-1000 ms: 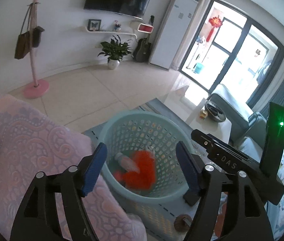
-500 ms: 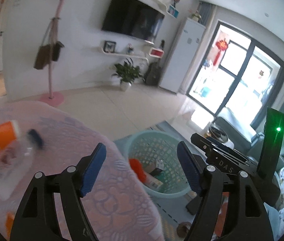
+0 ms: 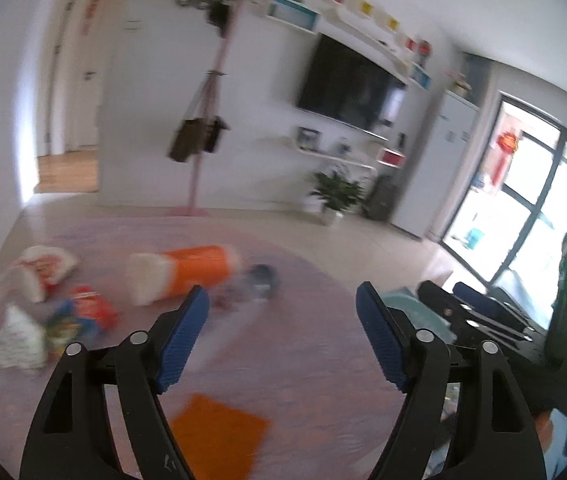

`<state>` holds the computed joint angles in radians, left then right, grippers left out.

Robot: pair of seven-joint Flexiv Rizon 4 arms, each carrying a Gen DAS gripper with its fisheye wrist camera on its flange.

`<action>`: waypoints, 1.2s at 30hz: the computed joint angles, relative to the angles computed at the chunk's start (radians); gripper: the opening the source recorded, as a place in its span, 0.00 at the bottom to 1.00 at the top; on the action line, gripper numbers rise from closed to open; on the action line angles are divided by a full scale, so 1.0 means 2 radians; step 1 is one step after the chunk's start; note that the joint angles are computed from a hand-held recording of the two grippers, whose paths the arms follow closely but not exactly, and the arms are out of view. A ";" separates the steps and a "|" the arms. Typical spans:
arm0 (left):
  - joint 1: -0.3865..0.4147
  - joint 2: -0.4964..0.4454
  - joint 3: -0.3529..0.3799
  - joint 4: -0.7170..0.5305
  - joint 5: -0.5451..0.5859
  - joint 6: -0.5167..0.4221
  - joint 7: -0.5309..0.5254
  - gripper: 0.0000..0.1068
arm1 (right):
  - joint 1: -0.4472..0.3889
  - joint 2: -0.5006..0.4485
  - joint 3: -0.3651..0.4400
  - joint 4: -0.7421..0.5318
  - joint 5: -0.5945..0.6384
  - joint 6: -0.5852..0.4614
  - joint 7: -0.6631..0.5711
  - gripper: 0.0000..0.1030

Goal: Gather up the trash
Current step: 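Move both grippers back to the table toward the tiger box and bottle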

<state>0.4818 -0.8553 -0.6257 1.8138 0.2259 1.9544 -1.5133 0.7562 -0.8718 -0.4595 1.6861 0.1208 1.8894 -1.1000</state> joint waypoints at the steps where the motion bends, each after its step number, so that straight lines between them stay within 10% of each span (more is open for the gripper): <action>1: 0.003 0.006 0.009 0.006 -0.004 0.005 -0.003 0.71 | -0.002 0.000 0.008 -0.005 -0.005 -0.003 0.000 0.71; 13: 0.133 -0.049 -0.061 -0.029 -0.011 -0.133 0.105 0.71 | -0.044 -0.046 0.097 -0.145 -0.093 -0.143 0.093 0.78; 22: 0.008 -0.030 0.087 -0.116 -0.086 -0.215 0.132 0.71 | -0.101 -0.108 0.187 -0.278 -0.146 -0.289 0.156 0.78; 36: -0.057 -0.011 0.146 -0.117 -0.155 -0.263 0.207 0.70 | -0.129 -0.149 0.249 -0.363 -0.187 -0.376 0.139 0.77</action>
<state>0.3669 -0.8778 -0.3339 1.5805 -0.0840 1.4288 -1.0998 0.4982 -1.1698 0.0380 0.9611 -0.2530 1.1367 -0.8226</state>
